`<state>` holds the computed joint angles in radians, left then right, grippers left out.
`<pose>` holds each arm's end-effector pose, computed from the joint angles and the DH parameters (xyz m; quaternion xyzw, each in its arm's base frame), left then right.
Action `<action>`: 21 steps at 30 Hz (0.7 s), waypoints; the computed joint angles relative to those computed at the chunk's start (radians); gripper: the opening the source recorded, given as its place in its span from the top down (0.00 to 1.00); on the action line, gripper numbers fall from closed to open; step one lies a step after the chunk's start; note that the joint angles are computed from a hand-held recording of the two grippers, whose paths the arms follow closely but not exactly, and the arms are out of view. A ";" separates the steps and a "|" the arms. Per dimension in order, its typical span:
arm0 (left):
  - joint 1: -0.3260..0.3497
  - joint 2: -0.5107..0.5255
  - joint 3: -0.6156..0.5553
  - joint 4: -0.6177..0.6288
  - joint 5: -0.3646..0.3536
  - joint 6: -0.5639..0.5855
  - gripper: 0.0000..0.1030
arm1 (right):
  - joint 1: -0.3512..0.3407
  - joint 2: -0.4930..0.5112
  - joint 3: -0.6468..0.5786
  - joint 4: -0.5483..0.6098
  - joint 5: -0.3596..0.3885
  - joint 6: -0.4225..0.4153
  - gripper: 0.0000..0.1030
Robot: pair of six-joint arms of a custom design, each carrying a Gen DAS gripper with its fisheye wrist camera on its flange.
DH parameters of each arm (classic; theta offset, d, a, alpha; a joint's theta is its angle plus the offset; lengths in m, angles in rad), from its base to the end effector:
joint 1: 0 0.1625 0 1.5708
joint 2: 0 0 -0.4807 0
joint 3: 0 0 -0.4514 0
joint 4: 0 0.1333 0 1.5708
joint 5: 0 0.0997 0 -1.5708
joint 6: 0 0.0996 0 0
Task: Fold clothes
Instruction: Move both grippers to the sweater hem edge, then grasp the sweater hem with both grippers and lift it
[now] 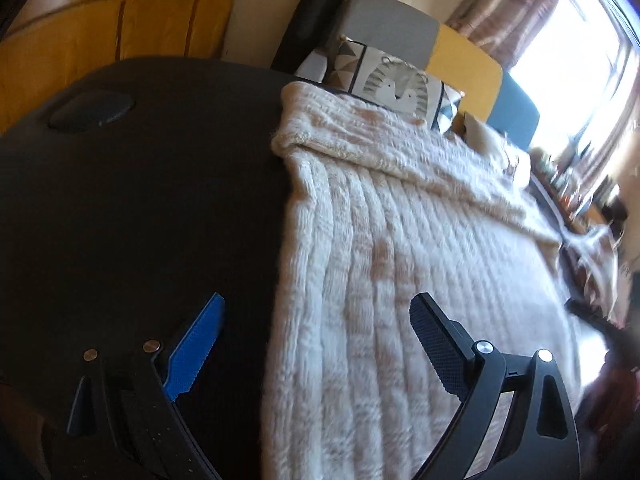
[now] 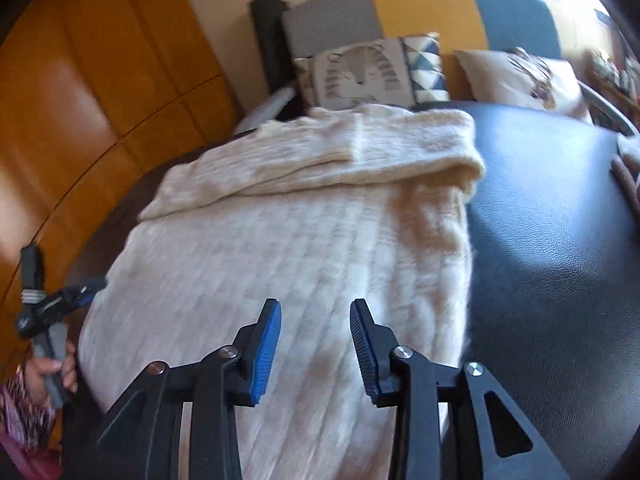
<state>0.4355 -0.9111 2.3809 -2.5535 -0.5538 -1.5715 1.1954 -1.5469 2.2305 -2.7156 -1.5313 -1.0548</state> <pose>-0.2741 -0.3680 0.0003 -0.0688 0.8530 -0.4159 0.3076 -0.0538 -0.5109 0.3132 0.3286 -0.9162 0.1851 0.1353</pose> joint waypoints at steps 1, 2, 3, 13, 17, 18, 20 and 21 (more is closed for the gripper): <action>0.008 0.005 -0.018 0.028 -0.003 0.012 0.07 | 0.003 -0.006 0.015 -0.019 -0.019 -0.029 0.65; 0.012 0.013 -0.026 0.014 -0.007 0.046 0.07 | 0.006 -0.012 0.030 -0.039 -0.039 -0.058 0.65; 0.015 0.023 -0.030 -0.011 -0.013 0.086 0.07 | 0.014 0.000 0.046 -0.086 -0.095 -0.093 0.65; -0.067 -0.014 0.049 -0.112 -0.099 0.136 0.07 | -0.142 -0.120 -0.032 0.202 0.079 0.122 0.66; -0.117 -0.037 0.119 -0.249 -0.141 0.133 0.07 | -0.199 -0.162 -0.065 0.348 0.086 0.111 0.65; -0.128 -0.037 0.137 -0.291 -0.147 0.127 0.07 | -0.211 -0.169 -0.070 0.377 0.088 0.104 0.65; -0.151 -0.036 0.171 -0.374 -0.159 0.113 0.07 | -0.223 -0.183 -0.072 0.412 0.090 0.091 0.65; -0.164 -0.035 0.189 -0.415 -0.164 0.105 0.07 | -0.228 -0.194 -0.075 0.446 0.087 0.072 0.65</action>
